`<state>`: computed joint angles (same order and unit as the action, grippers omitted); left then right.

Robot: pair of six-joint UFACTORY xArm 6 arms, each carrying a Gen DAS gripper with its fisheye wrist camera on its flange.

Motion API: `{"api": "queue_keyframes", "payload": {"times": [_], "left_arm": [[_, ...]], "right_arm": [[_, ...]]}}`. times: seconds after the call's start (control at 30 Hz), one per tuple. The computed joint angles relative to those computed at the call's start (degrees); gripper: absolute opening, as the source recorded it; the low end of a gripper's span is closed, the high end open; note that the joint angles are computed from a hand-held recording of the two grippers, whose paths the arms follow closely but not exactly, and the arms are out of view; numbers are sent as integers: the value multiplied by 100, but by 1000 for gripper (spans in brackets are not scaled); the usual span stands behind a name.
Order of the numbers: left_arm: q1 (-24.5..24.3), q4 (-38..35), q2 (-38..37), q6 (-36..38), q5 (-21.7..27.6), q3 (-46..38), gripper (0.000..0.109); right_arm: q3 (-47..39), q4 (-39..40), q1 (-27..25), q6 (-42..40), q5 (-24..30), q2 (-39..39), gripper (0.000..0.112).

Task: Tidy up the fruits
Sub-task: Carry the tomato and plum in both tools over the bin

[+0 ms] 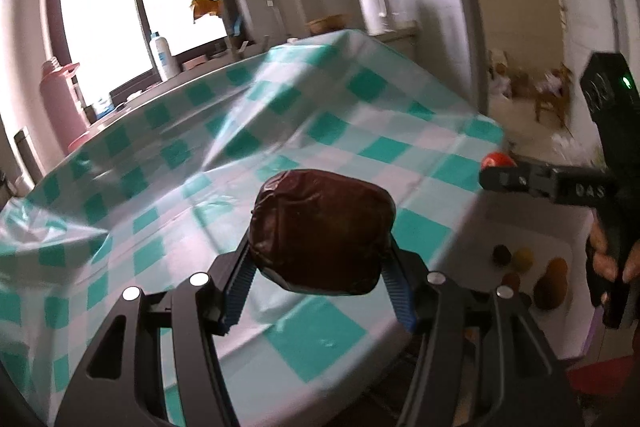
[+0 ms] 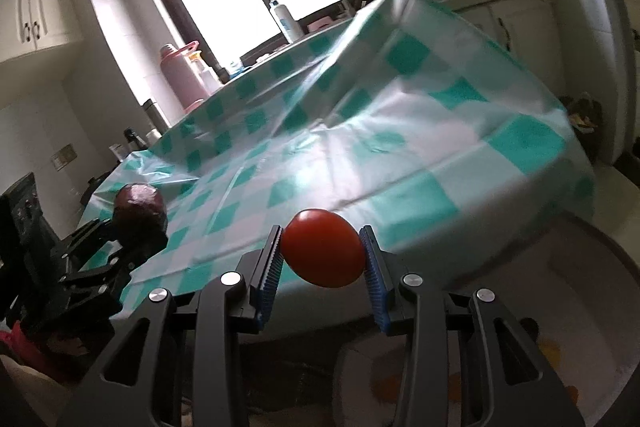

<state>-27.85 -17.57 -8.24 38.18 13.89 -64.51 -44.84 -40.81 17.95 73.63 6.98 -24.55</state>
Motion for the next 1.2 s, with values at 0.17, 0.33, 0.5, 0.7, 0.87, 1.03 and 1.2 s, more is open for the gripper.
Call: {"api": "queue_keyframes", "payload": {"times": [0.17, 0.33, 0.5, 0.7, 0.87, 1.03, 1.2], "left_arm": [[-210, 34, -62, 239, -10, 126, 59], [-433, 21, -30, 467, 118, 89, 59], [-686, 68, 90, 610, 541, -65, 59], [-987, 289, 563, 513, 1735, -790, 59], [-1288, 702, 1058, 201, 2129, -1228, 59], [-1458, 870, 1834, -146, 2918, -2082, 58], [-1500, 678, 2065, 274, 2849, -1850, 58]], "right_arm": [[302, -224, -104, 247, 51, -306, 39], [600, -273, -138, 311, 339, -666, 39], [918, -213, -183, 307, 707, -1059, 39], [1199, -6, -190, 178, 1474, -1512, 39], [1362, 20, -198, 267, 2279, -1810, 39], [1496, 636, -335, 99, 2903, -1800, 39], [1481, 1075, -313, -168, 3434, -1543, 39]]}}
